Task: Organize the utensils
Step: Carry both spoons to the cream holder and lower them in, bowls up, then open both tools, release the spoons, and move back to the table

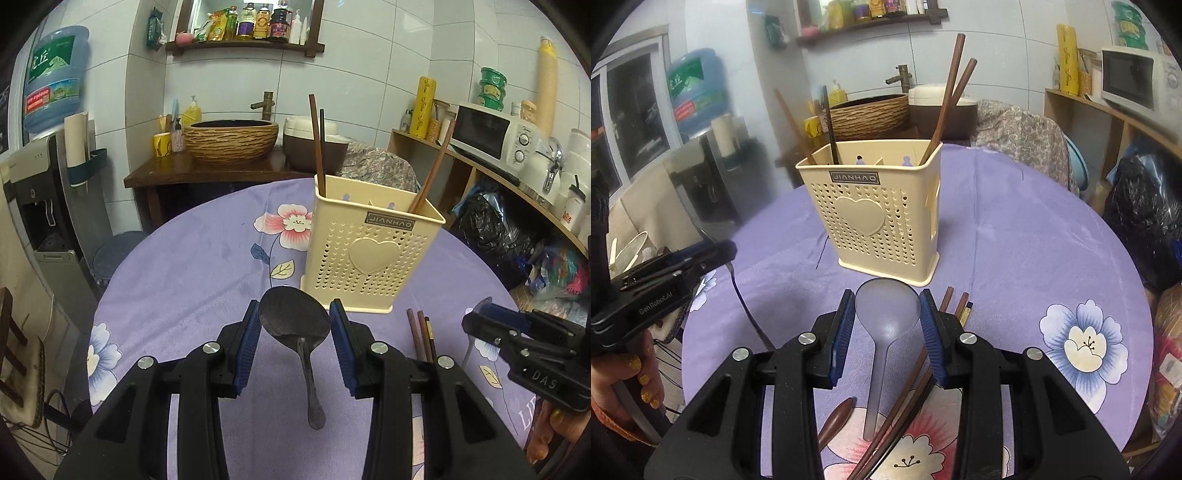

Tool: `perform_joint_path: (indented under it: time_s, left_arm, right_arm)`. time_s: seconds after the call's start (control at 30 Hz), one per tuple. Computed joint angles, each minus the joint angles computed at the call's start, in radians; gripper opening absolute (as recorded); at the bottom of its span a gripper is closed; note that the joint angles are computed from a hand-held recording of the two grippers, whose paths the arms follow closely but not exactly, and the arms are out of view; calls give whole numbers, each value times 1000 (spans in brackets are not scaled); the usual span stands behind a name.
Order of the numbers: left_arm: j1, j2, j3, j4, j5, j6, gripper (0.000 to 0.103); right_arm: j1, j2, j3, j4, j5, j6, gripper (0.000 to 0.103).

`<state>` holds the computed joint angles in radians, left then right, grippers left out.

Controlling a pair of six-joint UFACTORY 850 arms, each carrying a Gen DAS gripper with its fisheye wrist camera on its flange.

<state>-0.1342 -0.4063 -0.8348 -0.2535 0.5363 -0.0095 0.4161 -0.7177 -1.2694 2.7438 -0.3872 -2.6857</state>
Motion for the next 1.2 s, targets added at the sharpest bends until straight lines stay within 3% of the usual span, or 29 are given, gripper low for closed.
perform_joint_path:
  time_s: [0.2,0.47,0.7,0.8,0.93,1.2]
  left_arm:
    - [16,-4,3,69,7,-54,38]
    - [19,77,-30,144,21,-93,38]
    - [-13,68,-213,-34,24,109,38]
    - [-29,18,-295,-155,49,230,38]
    - [-36,-60,-360,-196,40,280,38]
    - [-28,-129,-320,-123,34,198,38]
  right_arm:
    - [-12,28,35,-35,-40,-3,37]
    - [-24,85,8,-55,-80,1,36]
    - [-28,104,-147,84,-70,-110,37]
    - [-22,74,-228,184,-53,-209,37]
    - [-21,12,-285,241,-47,-260,37]
    - [-23,-109,-323,260,-33,-290,37]
